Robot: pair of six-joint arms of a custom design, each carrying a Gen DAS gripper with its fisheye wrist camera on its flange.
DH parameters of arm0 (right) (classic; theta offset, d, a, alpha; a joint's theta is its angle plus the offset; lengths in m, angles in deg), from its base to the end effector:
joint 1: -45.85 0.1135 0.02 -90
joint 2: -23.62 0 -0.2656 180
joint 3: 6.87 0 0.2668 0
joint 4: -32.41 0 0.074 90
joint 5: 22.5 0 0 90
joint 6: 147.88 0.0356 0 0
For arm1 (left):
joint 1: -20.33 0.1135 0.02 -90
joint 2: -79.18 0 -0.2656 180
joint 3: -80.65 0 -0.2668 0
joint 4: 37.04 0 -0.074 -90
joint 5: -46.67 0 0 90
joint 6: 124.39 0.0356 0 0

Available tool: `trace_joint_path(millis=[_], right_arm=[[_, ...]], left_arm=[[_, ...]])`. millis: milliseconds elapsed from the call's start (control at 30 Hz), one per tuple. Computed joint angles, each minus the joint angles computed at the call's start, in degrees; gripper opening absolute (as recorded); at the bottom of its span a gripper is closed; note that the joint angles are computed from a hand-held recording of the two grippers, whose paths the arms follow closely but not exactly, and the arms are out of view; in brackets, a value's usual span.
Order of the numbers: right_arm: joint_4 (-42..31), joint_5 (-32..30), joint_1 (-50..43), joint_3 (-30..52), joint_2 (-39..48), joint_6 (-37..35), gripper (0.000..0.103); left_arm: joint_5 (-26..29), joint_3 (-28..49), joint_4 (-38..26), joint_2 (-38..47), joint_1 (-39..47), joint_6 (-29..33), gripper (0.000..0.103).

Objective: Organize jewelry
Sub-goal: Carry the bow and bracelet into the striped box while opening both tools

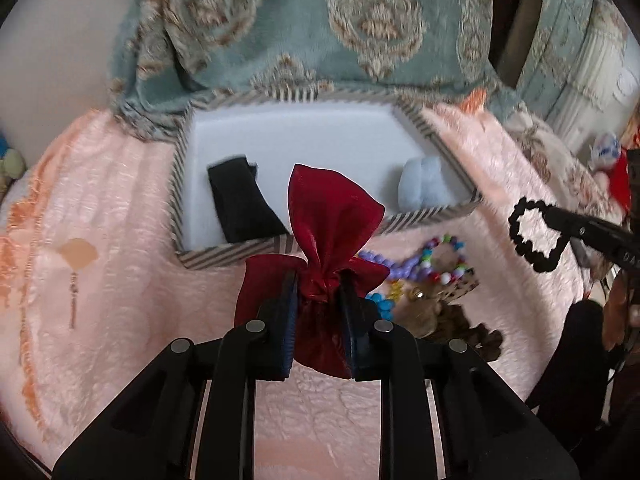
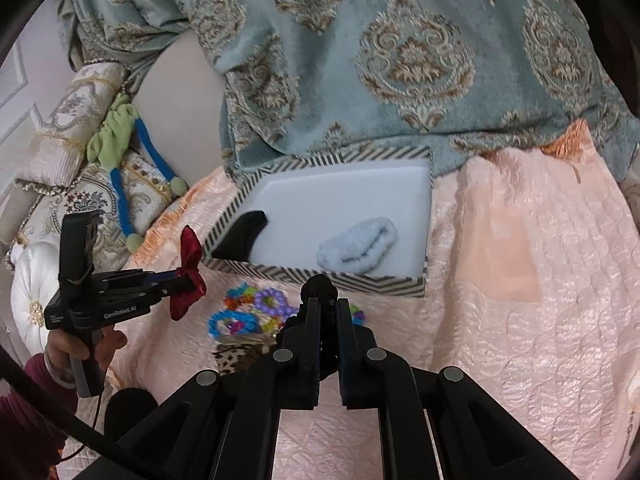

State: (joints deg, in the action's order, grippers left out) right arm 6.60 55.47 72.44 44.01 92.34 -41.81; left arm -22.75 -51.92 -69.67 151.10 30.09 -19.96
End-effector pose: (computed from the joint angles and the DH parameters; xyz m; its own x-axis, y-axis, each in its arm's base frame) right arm 0.2259 0.1214 0.2041 -0.7516 -0.0735 -0.6555 -0.3794 0.8611 0.3385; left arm 0.2373 0.0281 0.1653 -0.7942 0.1001 -0.5993 0.2347 0.9603 -0.1506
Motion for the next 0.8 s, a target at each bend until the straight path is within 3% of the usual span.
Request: trace_joint_path(millis=[133, 367, 467, 800], right_arm=[[-1.28, 0.51, 0.49, 1.46, -1.68, -0.21, 0.006], [-1.74, 1.88, 0.64, 6.01, 0.35, -1.64, 0.006], [-1.64, 1.53, -0.16, 8.05, 2.52, -2.15, 0.006], [-0.63, 1.86, -1.45, 16.98, 14.43, -4.52, 0.006]], left_arm=[[-1.36, 0.64, -3.3, -5.88, -0.57, -3.21, 0.018], [-12.78, 0.41, -0.89, -10.21, -8.43, -10.76, 0.018], [-17.07, 1.0, 2.01, -7.71, -11.36, -13.61, 0.018], [-21.78, 4.88, 8.23, 3.96, -13.93, -17.39, 0.018]])
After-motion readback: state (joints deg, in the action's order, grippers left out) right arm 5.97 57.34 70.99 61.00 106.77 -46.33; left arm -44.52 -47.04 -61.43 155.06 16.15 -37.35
